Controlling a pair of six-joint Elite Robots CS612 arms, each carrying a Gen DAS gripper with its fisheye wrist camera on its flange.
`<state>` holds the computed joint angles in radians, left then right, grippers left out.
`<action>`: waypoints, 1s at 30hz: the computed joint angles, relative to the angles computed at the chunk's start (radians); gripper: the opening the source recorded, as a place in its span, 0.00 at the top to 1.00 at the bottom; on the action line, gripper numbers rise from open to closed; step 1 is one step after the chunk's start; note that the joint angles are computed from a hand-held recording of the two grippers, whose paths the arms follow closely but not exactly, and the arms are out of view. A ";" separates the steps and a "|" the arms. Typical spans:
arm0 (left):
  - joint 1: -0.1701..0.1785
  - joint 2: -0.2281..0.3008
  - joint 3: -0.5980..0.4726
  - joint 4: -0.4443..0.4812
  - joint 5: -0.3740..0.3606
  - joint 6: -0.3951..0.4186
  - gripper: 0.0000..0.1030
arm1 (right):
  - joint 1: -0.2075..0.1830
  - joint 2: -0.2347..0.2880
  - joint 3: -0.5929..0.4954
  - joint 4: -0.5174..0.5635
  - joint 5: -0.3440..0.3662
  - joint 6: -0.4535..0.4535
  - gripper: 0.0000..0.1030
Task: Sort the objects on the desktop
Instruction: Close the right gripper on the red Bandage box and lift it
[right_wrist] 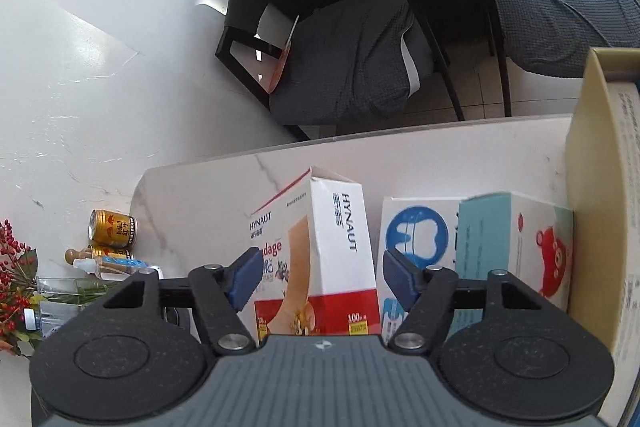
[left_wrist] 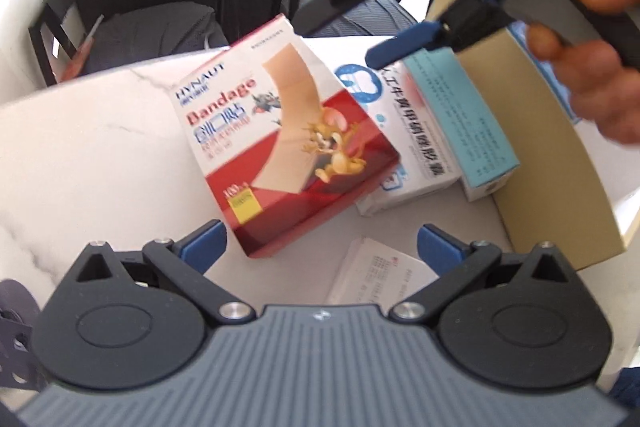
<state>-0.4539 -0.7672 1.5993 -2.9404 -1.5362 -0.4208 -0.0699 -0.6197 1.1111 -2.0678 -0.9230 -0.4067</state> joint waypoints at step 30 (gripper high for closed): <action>0.019 0.013 -0.010 0.004 -0.039 -0.058 0.00 | 0.052 0.144 -0.274 0.360 -0.031 -0.205 0.35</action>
<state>-0.4351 -0.7542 1.5897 -2.9367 -1.5749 -0.4787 -0.0177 -0.4753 0.8368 -1.7083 -0.9541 -0.6117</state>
